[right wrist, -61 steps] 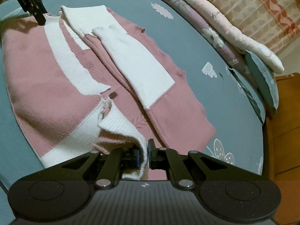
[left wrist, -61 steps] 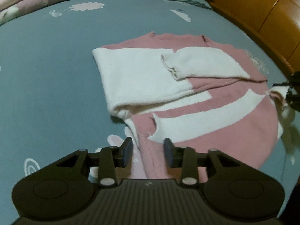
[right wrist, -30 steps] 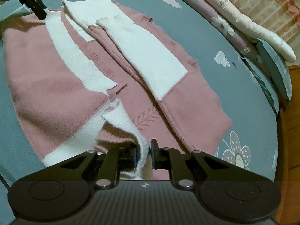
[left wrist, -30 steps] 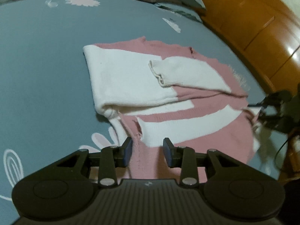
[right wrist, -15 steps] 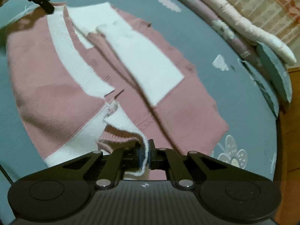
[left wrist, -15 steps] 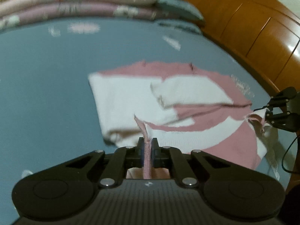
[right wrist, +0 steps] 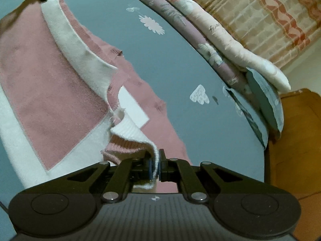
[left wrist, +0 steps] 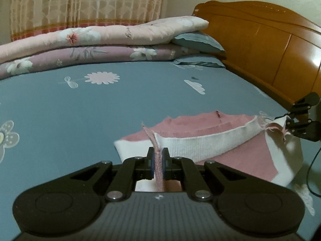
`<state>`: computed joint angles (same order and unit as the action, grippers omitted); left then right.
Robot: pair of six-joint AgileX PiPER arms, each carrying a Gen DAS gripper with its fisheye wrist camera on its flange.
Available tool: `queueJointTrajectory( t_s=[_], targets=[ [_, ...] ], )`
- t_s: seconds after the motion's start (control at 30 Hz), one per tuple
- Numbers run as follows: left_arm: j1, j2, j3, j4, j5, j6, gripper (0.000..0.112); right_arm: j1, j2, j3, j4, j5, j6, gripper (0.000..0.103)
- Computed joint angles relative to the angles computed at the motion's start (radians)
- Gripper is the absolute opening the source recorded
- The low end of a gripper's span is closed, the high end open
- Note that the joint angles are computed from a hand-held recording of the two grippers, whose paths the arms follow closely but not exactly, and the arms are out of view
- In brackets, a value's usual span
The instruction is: Fold clothes
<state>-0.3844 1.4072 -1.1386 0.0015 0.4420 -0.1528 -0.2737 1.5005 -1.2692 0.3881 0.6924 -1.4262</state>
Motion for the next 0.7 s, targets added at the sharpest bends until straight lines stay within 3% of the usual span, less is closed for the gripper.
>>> queueJointTrajectory(
  t_s=[0.2, 0.43, 0.7],
  targets=[
    [0.046, 0.132, -0.108, -0.036, -0.006, 0.061, 0.005, 0.054, 0.128, -0.102, -0.049, -0.062, 0.095, 0.006],
    [0.070, 0.298, -0.250, -0.069, 0.038, 0.103, 0.005, 0.079, 0.269, -0.226, -0.120, -0.036, 0.219, 0.006],
    [0.066, 0.360, -0.295, -0.088, 0.034, 0.118, 0.005, 0.075, 0.313, -0.275, -0.144, 0.007, 0.264, 0.006]
  ],
)
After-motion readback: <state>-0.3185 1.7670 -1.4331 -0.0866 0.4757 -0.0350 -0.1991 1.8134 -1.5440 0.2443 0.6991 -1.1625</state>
